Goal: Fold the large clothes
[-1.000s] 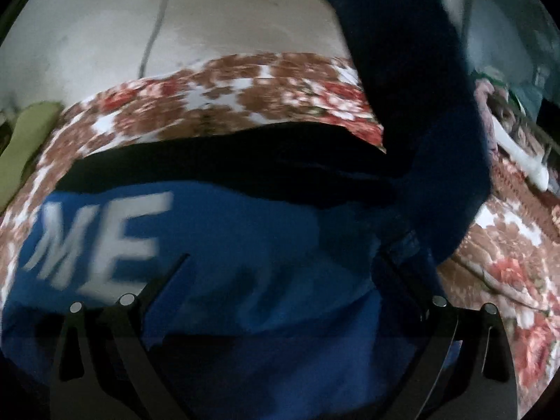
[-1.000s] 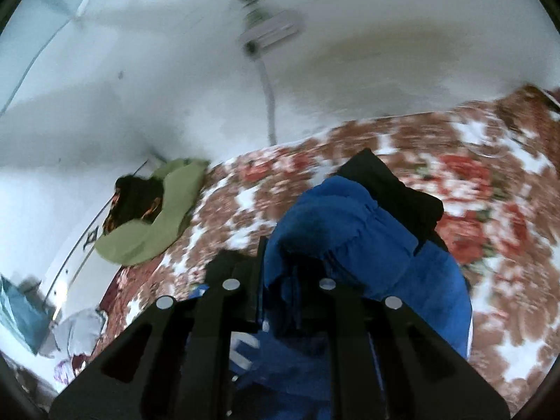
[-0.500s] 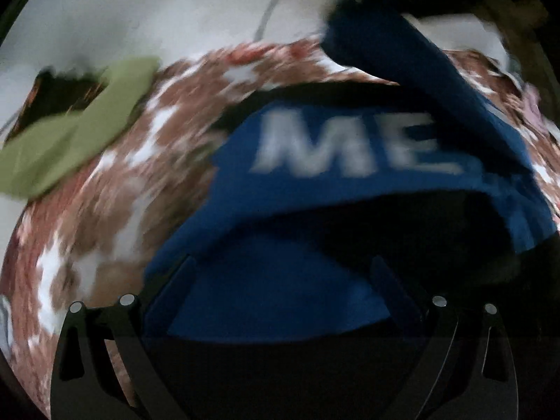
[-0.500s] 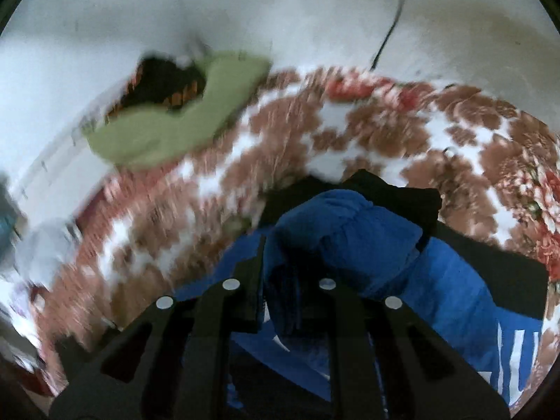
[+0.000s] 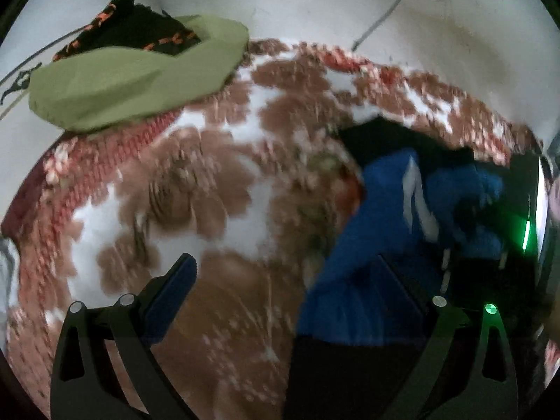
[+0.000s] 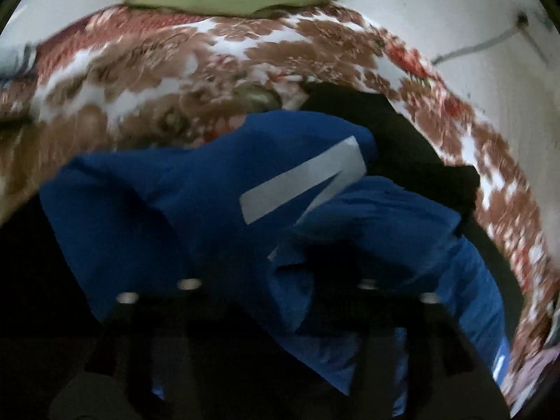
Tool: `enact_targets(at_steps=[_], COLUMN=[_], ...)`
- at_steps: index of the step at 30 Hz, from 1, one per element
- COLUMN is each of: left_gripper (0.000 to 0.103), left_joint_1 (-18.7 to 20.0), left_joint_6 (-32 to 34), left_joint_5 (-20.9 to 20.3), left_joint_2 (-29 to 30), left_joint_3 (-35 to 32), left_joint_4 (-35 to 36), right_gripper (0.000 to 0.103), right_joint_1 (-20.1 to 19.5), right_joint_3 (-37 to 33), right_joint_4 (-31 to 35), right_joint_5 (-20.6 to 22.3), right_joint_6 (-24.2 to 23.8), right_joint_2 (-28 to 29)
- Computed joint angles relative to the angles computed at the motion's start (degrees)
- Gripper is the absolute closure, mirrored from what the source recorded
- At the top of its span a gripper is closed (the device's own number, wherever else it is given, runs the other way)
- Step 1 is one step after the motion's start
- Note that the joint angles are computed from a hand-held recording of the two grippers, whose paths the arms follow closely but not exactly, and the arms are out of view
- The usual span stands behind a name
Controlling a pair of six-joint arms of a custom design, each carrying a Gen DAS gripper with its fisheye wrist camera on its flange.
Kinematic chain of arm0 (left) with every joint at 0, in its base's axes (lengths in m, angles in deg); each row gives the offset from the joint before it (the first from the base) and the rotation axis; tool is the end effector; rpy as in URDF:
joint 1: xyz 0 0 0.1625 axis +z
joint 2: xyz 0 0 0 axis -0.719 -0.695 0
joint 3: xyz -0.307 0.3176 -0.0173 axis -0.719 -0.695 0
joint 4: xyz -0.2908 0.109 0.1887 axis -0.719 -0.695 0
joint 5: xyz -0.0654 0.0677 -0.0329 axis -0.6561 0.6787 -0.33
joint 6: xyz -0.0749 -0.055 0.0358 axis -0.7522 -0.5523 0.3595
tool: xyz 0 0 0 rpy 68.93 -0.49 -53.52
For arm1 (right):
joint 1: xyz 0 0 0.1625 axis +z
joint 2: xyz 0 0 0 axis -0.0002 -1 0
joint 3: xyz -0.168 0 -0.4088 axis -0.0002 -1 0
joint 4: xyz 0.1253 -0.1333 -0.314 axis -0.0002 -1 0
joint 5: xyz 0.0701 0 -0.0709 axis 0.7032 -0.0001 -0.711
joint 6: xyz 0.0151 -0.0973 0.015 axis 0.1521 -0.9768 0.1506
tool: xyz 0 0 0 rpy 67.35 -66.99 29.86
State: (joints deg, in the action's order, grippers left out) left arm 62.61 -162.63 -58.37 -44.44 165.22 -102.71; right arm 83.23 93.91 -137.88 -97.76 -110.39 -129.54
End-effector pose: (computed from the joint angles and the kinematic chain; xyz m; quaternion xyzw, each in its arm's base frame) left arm -0.3123 -0.3166 0.0149 0.0007 0.8565 -0.3928 0.3349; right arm 0.0481 -0.4344 0.2137 0.5460 -0.7534 0.1070 0.3504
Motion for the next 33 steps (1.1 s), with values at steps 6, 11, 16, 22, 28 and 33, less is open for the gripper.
enact_targets(at_steps=[6,11,16,22,28,33], left_gripper=[0.005,0.005,0.005,0.007,0.027,0.071], left_joint_1=[5.0,8.2,9.6,11.3,11.5,12.6], left_joint_6=[24.1,45.6,54.5,50.7,46.5,41.8], left_joint_5=[3.0,-3.2,-5.9,-9.1,-6.5,-9.0], left_joint_2=[-1.0,7.3,18.0,26.1,29.2,28.0], left_joint_3=[-9.7,-28.6,-44.5,-55.1,-57.8,-55.6], left_joint_4=[-7.5,-5.2,4.3,16.9,21.3,20.0], right_gripper=[0.006,0.006,0.006,0.006,0.006,0.006], right_joint_1=[-3.0,-5.4,-9.3,-16.6,-24.1,-28.1], right_joint_3=[6.6,9.5,11.2,10.3,8.9,7.2], right_joint_4=[-11.9,-7.8,-5.1,2.6,7.0,12.5], right_joint_5=[7.6,9.5,11.6,15.1,18.9,21.0], right_joint_6=[-6.3,-7.7,-8.7,-10.8,-14.9,-16.4], right_joint_2=[-1.8,-7.2,-12.1,-20.0,-25.0,-29.7])
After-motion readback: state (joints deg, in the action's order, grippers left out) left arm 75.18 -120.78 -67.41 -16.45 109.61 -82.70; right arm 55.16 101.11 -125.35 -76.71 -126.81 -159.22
